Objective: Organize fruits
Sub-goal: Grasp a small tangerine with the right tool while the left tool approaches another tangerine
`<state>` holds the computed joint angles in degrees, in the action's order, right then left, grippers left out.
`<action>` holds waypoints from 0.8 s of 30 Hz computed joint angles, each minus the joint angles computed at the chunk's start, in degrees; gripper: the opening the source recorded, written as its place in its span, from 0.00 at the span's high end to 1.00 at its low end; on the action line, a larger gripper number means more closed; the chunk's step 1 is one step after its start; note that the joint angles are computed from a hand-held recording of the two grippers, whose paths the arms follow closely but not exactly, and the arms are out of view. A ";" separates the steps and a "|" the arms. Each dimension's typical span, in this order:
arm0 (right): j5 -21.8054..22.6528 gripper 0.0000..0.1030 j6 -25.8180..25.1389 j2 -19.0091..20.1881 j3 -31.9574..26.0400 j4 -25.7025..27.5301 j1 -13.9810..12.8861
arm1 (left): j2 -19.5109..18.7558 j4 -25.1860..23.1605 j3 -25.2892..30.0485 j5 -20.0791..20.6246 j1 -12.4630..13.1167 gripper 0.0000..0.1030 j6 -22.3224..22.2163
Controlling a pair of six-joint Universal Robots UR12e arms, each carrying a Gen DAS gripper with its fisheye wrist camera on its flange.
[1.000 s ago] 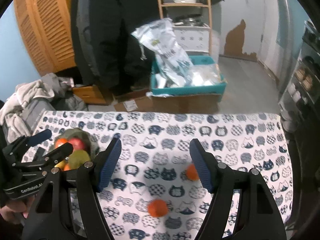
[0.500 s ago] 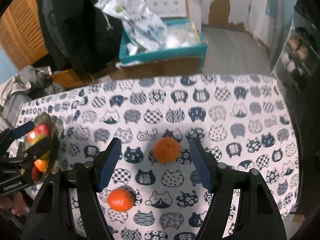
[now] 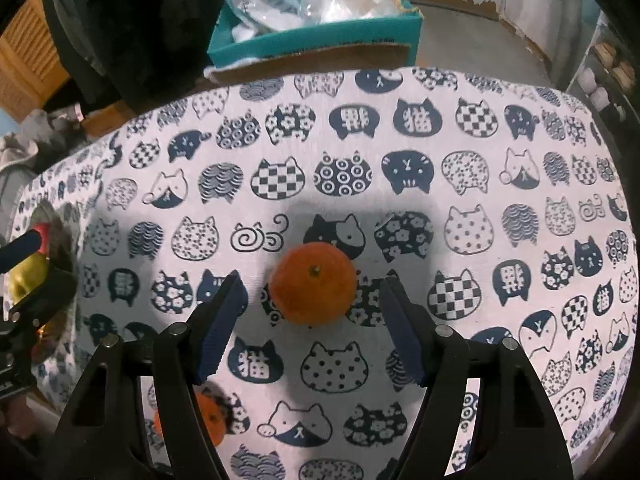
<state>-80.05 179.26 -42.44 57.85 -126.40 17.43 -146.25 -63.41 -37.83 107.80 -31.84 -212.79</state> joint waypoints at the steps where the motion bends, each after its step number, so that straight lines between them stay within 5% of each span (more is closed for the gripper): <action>1: -0.01 0.31 -0.04 0.23 -0.24 0.21 0.00 | -0.13 -0.20 0.15 -0.26 0.05 0.15 -0.06; 8: -0.63 0.32 -0.35 1.61 -1.67 1.49 0.21 | -0.24 -0.13 0.04 -1.69 0.19 0.15 0.11; 13: -1.77 0.52 -1.37 1.99 -2.01 1.86 0.50 | -0.17 0.33 -0.23 -4.15 0.18 0.15 0.47; 24: -3.23 0.53 0.16 -1.59 2.26 -3.28 0.12 | 0.40 3.54 -1.36 -10.06 -0.23 0.15 0.89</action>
<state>-83.28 179.43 -44.03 60.11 -129.68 17.55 -145.84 -59.87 -39.19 97.75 -32.07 -211.90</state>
